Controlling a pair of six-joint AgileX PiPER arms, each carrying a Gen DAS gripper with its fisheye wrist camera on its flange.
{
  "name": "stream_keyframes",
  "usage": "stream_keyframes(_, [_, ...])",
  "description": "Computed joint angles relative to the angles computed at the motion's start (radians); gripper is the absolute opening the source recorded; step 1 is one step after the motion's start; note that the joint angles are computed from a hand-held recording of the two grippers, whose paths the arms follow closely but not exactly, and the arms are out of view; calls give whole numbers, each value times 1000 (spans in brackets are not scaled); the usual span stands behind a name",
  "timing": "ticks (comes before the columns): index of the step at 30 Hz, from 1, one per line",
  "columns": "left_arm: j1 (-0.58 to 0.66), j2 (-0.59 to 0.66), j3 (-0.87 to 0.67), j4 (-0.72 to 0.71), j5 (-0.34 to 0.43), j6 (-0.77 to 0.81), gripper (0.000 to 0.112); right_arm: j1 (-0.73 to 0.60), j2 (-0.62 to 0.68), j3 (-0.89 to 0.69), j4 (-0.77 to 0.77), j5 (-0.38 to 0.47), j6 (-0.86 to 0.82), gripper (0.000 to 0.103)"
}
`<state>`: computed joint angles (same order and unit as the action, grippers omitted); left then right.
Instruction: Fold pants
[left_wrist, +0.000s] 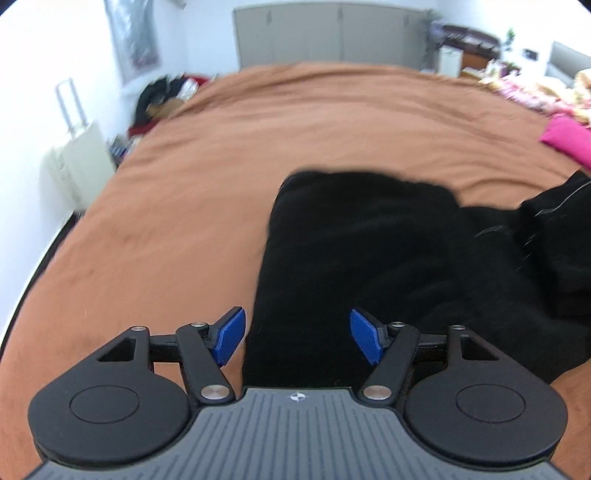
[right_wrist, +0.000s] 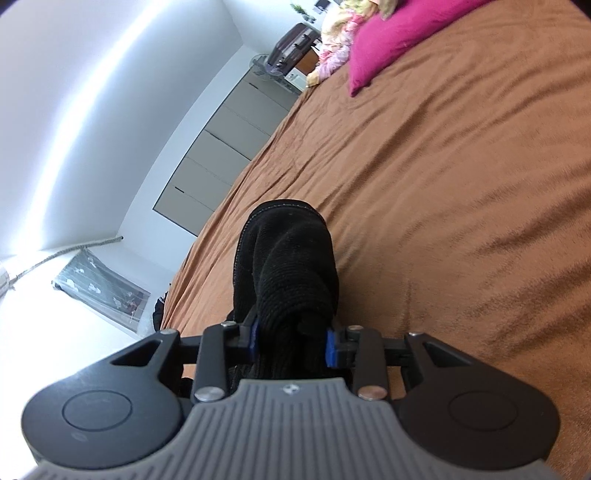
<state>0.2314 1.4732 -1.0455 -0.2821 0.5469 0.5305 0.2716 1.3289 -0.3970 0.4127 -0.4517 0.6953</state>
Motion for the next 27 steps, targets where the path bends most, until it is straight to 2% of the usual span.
stream_keyframes(2, [-30, 44, -7, 67, 6, -69, 74, 25, -8, -17, 72, 10, -83, 28])
stream_keyframes(4, [-46, 58, 13, 91, -40, -102, 75, 52, -18, -35, 150, 21, -170, 28])
stream_keyframes(8, [-49, 62, -3, 92, -15, -128, 74, 121, -45, -96, 393, 41, -447, 28])
stream_keyframes(11, [-7, 61, 2, 3, 3, -32, 74, 187, -51, -172, 587, 37, -692, 27])
stream_keyframes(16, [101, 87, -35, -191, 98, 145, 74, 345, 2, -338, 846, -32, -1097, 27])
stream_keyframes(22, [178, 102, -51, -309, 175, 242, 74, 532, 117, -557, 976, -107, -1487, 26])
stream_keyframes(27, [284, 140, -83, -442, 289, 336, 74, 646, 264, -736, 1095, -106, -1855, 26])
